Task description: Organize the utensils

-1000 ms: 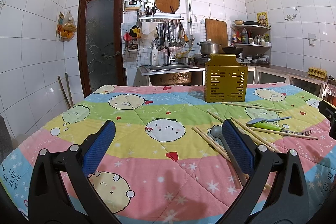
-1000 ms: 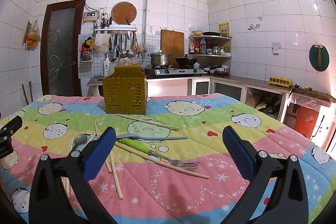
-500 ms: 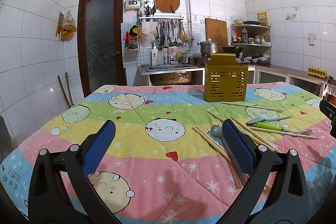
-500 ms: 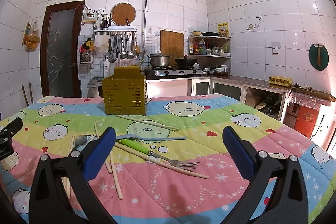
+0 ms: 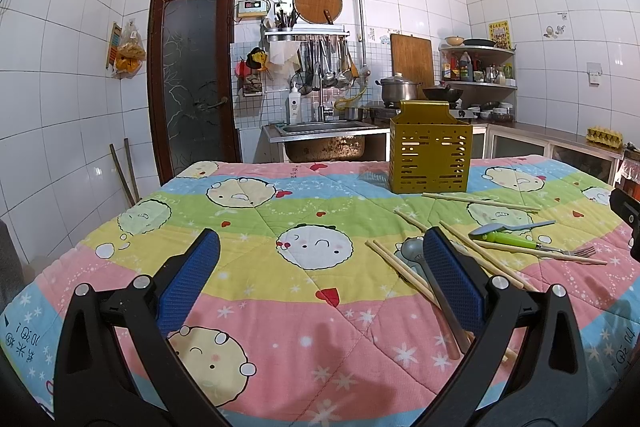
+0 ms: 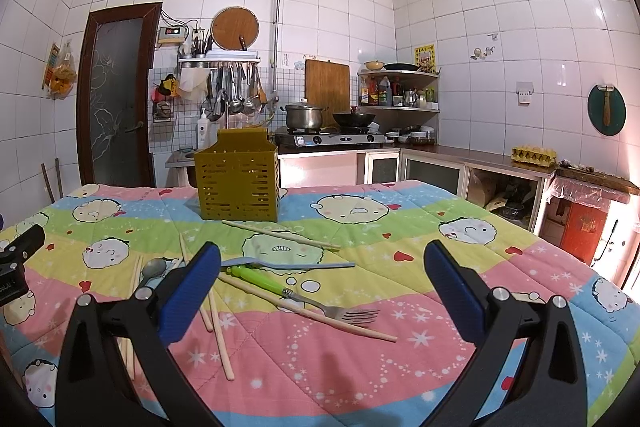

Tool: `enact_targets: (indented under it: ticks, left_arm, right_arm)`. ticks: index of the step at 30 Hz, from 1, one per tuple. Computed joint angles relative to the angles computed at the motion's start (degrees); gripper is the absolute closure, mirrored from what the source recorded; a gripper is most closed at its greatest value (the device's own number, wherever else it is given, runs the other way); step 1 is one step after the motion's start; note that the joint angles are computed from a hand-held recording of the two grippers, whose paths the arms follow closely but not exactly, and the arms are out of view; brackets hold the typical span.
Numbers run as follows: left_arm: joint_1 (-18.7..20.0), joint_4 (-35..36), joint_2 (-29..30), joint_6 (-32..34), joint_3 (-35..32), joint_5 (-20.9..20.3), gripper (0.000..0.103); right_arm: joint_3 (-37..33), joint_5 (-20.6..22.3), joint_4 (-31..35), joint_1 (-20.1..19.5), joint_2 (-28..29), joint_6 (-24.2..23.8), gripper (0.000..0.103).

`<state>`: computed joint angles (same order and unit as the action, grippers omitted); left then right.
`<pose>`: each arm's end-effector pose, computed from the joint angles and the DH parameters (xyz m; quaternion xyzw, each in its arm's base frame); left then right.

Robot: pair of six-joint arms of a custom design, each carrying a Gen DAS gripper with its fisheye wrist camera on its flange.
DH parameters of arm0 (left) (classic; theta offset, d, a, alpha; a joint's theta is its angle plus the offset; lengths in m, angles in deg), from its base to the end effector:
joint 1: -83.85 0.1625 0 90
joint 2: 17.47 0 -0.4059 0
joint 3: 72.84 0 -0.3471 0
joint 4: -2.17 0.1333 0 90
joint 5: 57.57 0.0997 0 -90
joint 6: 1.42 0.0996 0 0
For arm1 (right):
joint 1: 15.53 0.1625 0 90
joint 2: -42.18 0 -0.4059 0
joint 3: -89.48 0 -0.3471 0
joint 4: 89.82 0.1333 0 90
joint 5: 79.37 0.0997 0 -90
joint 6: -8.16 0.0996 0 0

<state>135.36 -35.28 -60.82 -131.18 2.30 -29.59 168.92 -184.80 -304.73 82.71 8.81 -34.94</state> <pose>-0.2292 -0.6438 0.1637 0.1294 0.6783 -0.5965 0.4091 0.2051 -0.6708 0.2150 0.2548 -0.7269 0.5693 0.2874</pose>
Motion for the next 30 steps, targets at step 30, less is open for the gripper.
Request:
enact_targets:
  ticks: [30]
  left_arm:
    - [0.6,7.4,1.2,-4.9,-3.4,0.1,0.005]
  right_arm:
    - [0.0,0.1,0.0,0.3,-0.2,0.3,0.004]
